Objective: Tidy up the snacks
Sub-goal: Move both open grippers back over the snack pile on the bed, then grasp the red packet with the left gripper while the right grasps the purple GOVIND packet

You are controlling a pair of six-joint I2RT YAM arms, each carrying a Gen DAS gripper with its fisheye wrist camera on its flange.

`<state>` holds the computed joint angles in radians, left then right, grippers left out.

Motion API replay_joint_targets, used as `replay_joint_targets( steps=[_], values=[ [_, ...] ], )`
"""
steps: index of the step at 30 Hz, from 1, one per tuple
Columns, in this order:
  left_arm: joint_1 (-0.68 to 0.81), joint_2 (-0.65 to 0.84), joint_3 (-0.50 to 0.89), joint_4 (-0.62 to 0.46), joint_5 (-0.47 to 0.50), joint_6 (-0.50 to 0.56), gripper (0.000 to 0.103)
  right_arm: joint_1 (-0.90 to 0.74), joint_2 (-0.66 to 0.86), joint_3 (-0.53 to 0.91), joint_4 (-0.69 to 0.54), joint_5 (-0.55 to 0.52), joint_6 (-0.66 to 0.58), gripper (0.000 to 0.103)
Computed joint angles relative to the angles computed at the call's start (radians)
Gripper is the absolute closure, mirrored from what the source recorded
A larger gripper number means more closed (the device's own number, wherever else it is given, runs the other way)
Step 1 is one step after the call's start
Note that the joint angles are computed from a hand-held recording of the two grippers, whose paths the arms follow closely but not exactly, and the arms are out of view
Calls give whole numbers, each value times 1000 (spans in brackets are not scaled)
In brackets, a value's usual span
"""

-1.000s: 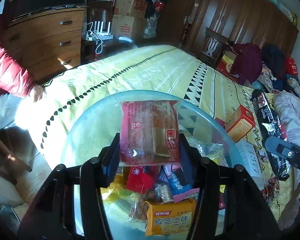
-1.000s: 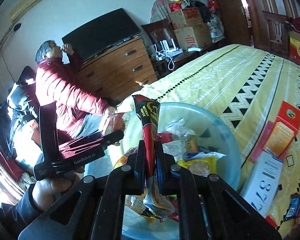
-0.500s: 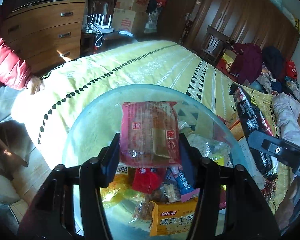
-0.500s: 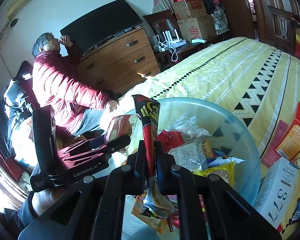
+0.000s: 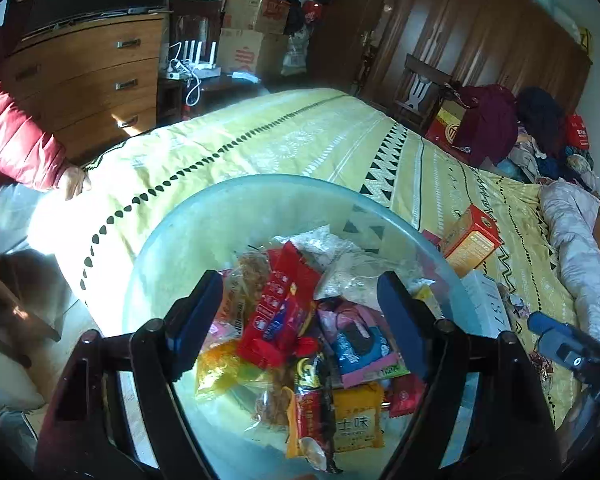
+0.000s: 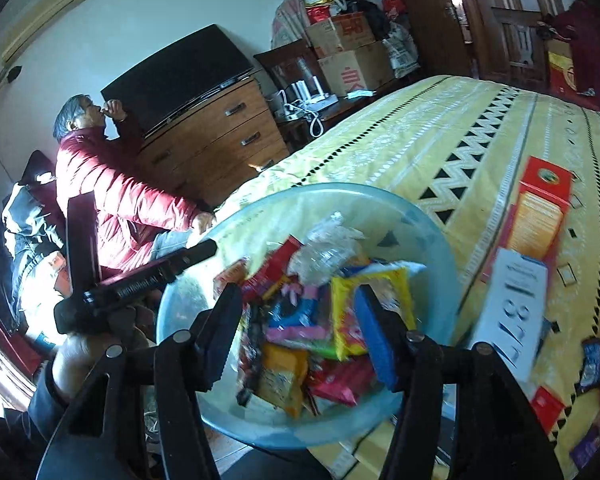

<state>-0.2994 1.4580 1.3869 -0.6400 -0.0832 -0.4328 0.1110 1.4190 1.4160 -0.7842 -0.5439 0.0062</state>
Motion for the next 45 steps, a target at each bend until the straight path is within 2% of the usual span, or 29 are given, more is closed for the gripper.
replay_joint_targets(
  steps=[5, 8, 12, 15, 19, 23, 28, 31, 36, 40, 45],
  values=[
    [-175, 7, 46, 9, -34, 24, 22, -286, -155, -214, -80, -96, -111, 40],
    [-315, 33, 72, 34, -37, 54, 21, -530, -218, -320, -178, -145, -280, 40],
    [-488, 88, 88, 69, -8, 82, 20, -848, -174, -386, -321, -177, -555, 40],
    [-578, 132, 68, 100, 17, 70, 20, -1051, -112, -402, -382, -166, -739, 40],
    [-644, 265, 138, 61, 69, 41, 22, -1243, -12, -372, -431, -150, -894, 40],
    [-697, 389, 249, 19, 98, 53, 22, -1331, 72, -318, -446, -152, -943, 40],
    [-710, 589, 444, -63, 108, 29, 21, -1354, 148, -275, -433, -162, -941, 40],
    [-701, 704, 547, -114, 61, 15, 21, -1359, 177, -275, -424, -164, -937, 40],
    [-737, 918, 790, -238, -144, 50, 20, -1376, 217, -289, -411, -146, -954, 40],
    [-731, 1047, 942, -319, -193, 22, 20, -1397, 258, -273, -395, -137, -961, 40],
    [-723, 1093, 997, -320, -202, 11, 17, -1398, 306, -240, -387, -144, -933, 40]
  ],
)
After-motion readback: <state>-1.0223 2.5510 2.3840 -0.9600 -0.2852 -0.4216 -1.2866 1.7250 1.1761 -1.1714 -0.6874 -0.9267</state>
